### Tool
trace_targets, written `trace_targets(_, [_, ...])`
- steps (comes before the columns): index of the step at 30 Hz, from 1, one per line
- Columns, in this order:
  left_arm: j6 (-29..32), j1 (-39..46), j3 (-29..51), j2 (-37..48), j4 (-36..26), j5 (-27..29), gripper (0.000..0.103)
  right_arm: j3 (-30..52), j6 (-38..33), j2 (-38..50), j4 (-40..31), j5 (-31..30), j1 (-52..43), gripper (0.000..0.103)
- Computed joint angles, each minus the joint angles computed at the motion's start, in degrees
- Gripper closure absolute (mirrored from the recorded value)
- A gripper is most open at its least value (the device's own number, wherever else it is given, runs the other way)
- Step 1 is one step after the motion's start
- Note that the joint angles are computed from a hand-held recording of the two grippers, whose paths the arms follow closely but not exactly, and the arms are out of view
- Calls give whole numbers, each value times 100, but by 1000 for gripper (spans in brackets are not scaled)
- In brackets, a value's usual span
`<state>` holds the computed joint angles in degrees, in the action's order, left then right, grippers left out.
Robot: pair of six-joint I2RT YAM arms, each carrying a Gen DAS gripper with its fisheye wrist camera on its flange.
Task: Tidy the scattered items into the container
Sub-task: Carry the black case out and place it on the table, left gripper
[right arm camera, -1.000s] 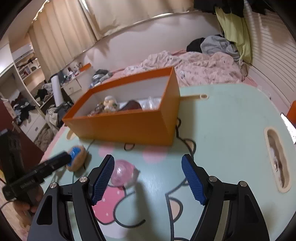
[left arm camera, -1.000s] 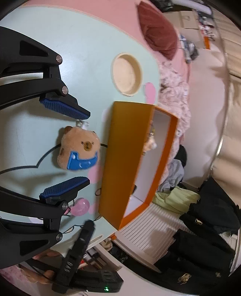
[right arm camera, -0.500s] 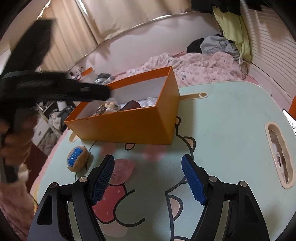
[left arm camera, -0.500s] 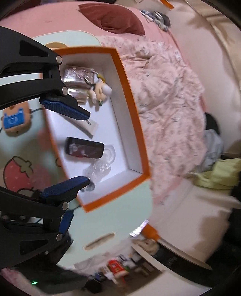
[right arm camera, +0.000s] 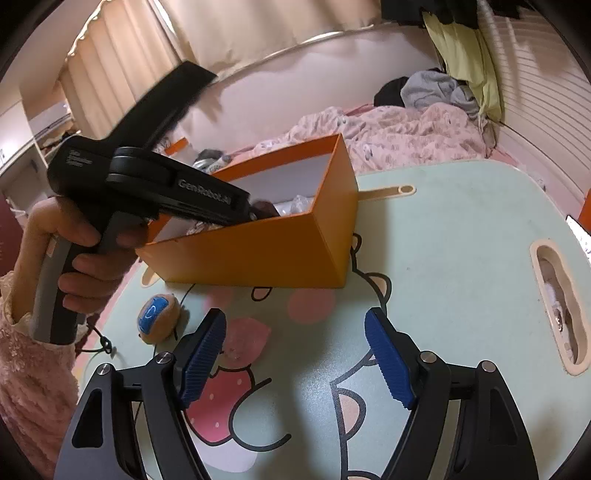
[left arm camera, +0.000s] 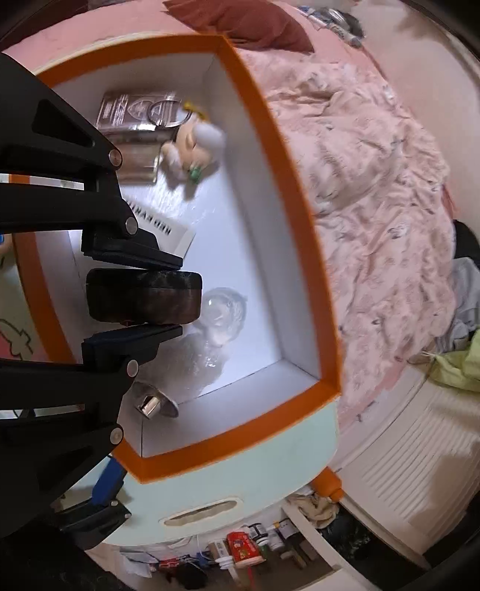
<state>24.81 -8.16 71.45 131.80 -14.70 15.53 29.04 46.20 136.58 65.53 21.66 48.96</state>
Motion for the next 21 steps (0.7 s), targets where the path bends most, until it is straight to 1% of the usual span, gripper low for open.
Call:
trace_targets(2, [2, 184, -109, -271, -133, 389, 73, 9, -17, 0, 5, 23, 8, 25])
trace_targets(4, [148, 426, -528, -856, -102, 870, 73, 36, -12, 2, -30, 2, -4, 25])
trace_targets(5, [256, 520, -650, -1076, -181, 1086, 73, 51, -12, 1, -50, -18, -16, 25])
trace_targets(7, [547, 755, -1032, -1587, -305, 1543, 73, 56, -13, 0, -57, -27, -32, 25])
trace_targets(9, [1000, 1119, -1620, -2126, -357, 2010, 73, 57, -17, 0, -56, -24, -34, 25])
trace_targets(11, [1368, 1494, -2176, -2386, -225, 2278, 73, 57, 12, 12, -29, -8, -37, 25])
trace_targets(13, [1634, 1751, -2526, -2337, -95, 2374, 73, 49, 72, 22, 1, 39, -43, 25])
trace_targets(16, [1958, 2137, -2904, -1942, 181, 2527, 73, 2, 279, 39, 79, 169, -63, 25])
trace_targets(19, [2073, 2263, -3157, -1529, 693, 2604, 73, -101, 431, 93, 317, 71, -168, 25])
trace_targets(21, [2082, 2277, -3367, -1404, 1164, 2530, 73, -125, 468, 124, 414, -52, -235, 25])
